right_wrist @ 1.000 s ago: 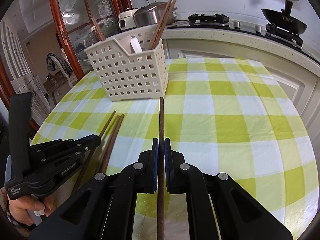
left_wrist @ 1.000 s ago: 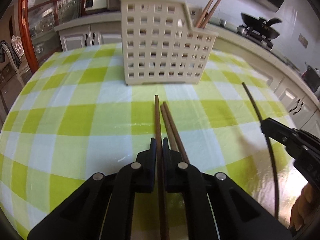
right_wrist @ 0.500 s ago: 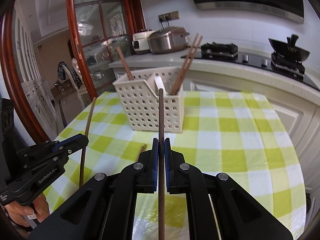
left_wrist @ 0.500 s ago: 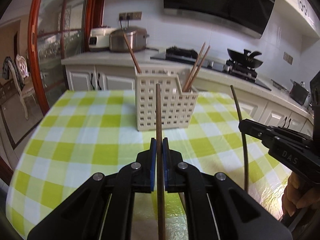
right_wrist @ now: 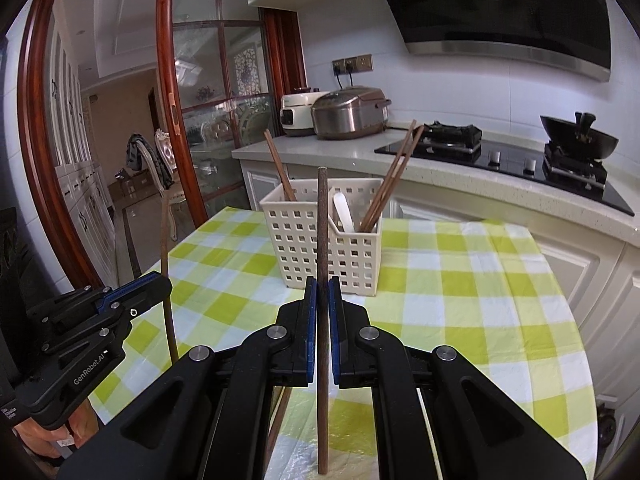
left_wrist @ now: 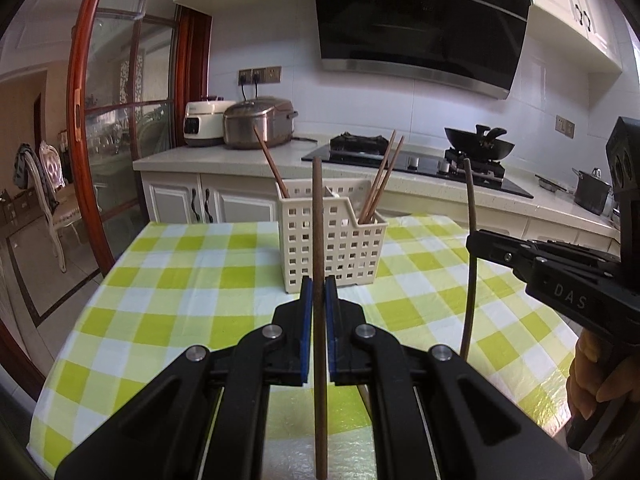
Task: Organize utensils
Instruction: 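Lift both held chopsticks upright and carry them over the white basket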
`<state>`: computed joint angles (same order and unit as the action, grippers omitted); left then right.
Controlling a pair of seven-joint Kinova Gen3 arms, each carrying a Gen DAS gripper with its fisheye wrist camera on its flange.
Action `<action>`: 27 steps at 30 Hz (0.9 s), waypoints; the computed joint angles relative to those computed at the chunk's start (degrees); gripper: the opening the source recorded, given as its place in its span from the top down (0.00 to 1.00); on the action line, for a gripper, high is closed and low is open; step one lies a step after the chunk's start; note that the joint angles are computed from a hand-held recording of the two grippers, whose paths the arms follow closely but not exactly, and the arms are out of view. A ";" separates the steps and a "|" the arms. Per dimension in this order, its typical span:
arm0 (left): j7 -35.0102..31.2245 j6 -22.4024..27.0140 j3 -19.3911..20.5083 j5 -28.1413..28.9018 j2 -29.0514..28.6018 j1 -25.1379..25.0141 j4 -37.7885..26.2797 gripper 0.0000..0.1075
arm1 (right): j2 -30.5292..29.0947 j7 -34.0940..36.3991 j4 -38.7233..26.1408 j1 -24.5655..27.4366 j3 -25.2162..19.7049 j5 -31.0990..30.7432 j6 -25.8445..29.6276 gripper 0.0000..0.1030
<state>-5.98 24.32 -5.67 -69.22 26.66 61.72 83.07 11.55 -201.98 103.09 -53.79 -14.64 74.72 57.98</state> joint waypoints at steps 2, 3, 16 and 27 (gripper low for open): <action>1.33 0.26 -0.62 -1.35 -0.43 0.72 0.55 0.94 | 0.02 0.02 -0.23 -0.46 -0.17 0.24 0.80 0.94; 1.86 0.44 -0.58 -1.90 -0.61 0.82 0.72 0.94 | 0.08 -0.05 -0.26 -0.63 -0.20 0.41 1.11 0.94; 5.47 2.24 3.08 -7.87 -1.35 -1.26 0.77 0.94 | -0.03 -0.55 -0.77 -1.35 -0.57 2.09 3.47 0.94; 5.07 2.52 4.49 -9.74 -1.88 -2.93 -0.28 0.94 | 0.45 2.22 -2.73 -1.57 -0.12 4.28 4.53 0.94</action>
